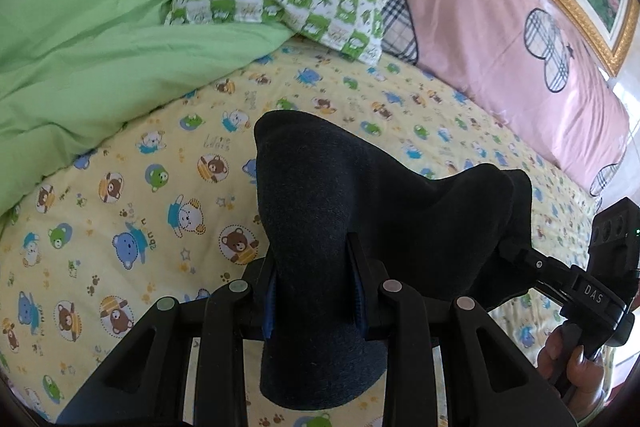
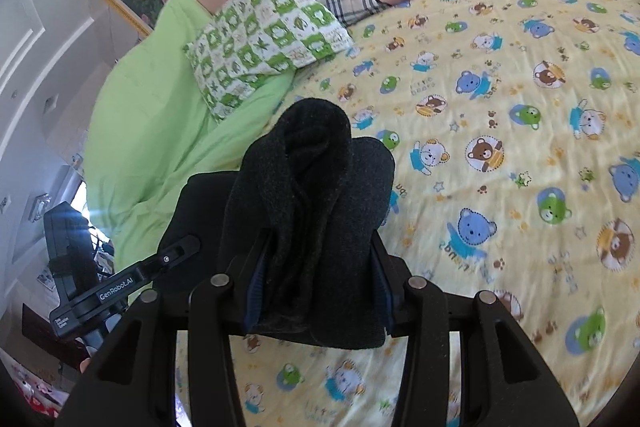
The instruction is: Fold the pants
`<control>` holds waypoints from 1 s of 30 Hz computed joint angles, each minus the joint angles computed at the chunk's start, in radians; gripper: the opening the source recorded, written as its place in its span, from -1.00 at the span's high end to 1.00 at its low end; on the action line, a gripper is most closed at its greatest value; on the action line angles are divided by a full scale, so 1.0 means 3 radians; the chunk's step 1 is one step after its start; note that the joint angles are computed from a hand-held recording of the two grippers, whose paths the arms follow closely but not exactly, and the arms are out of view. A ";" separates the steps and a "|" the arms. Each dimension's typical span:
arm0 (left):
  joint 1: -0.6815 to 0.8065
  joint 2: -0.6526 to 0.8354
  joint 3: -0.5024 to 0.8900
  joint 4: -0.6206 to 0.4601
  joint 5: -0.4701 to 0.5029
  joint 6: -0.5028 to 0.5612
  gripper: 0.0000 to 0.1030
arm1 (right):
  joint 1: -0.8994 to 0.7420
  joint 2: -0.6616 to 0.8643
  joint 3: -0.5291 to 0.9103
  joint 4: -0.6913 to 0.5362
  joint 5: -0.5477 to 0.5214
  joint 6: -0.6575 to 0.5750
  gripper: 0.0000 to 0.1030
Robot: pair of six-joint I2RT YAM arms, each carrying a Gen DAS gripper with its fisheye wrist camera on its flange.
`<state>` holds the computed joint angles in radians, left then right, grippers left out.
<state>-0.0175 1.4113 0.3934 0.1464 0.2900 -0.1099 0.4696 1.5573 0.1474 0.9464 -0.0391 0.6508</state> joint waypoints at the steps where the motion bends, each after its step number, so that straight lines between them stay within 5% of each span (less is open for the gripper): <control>1: 0.0004 0.0034 -0.0009 0.0052 -0.0002 0.0009 0.44 | -0.0023 0.0020 0.0019 -0.0017 -0.0011 -0.0022 0.08; 4: -0.0005 0.0141 -0.0015 0.0155 -0.0028 0.0035 0.40 | -0.0111 0.0055 0.0047 -0.0057 -0.0062 -0.0074 -0.04; 8: -0.0034 0.0331 -0.0058 0.0355 -0.0074 0.0063 0.06 | -0.0139 0.0083 0.0107 -0.0279 0.0183 -0.0228 -0.11; 16: 0.0024 0.0804 -0.0092 0.0795 -0.0094 0.0058 -0.34 | -0.0409 0.0424 0.0086 0.0000 0.0043 -0.0355 -0.29; 30: 0.0020 -0.0271 -0.0464 0.0165 -0.0310 0.0254 -0.43 | -0.0242 -0.0472 -0.0192 -0.0562 0.0390 -0.0381 -0.31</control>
<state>-0.0114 1.3300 0.2541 0.1959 0.1969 -0.0338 0.3970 1.4158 0.0899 0.7776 0.0780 0.5363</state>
